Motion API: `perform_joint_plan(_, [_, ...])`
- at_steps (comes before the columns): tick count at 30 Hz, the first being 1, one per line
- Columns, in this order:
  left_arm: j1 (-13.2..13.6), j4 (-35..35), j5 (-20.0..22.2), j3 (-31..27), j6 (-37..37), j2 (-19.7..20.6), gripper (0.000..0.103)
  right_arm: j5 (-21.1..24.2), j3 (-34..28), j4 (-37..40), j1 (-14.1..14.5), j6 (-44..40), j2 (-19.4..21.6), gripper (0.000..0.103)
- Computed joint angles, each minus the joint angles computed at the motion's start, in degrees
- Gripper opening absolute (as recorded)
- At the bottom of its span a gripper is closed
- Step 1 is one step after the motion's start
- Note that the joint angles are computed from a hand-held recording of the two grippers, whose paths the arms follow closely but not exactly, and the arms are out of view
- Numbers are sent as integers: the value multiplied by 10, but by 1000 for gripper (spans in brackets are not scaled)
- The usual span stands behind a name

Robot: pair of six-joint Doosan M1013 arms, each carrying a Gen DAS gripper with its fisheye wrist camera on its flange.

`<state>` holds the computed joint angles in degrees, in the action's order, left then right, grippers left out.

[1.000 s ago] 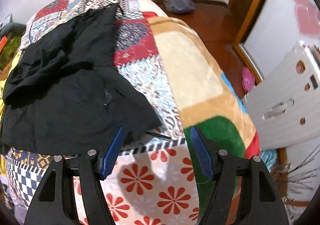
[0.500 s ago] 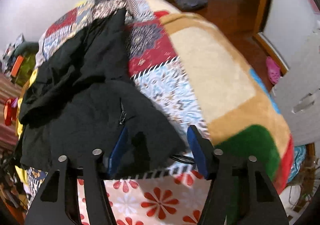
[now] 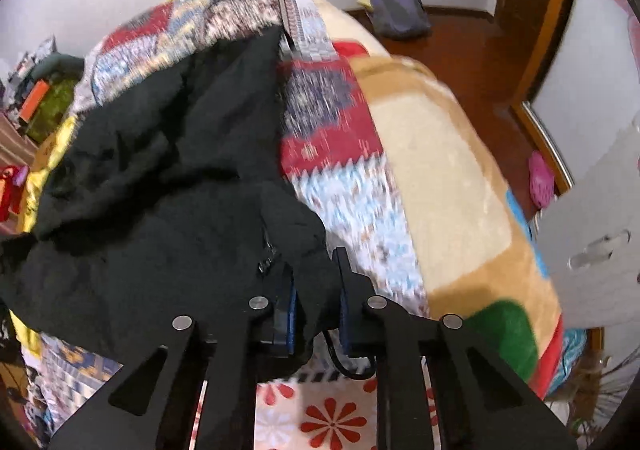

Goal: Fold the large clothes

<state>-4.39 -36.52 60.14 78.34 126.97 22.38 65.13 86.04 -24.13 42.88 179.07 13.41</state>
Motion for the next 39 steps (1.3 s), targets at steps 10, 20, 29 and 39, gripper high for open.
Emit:
perform_joint_plan(10, [-13,-25,14,-138,-70,74,25,-13,-73,-77,-56,-72,17,12])
perform_joint_plan(20, [-41,75,34,-317,-223,214,25,-32,-135,-8,-144,-140,95,12])
perform_joint_plan(29, [-73,222,19,-377,-251,287,26,-93,-117,100,-184,-182,135,13])
perform_joint_plan(39, [-71,230,-2,-359,-214,249,28,-24,-127,49,-170,-181,107,34])
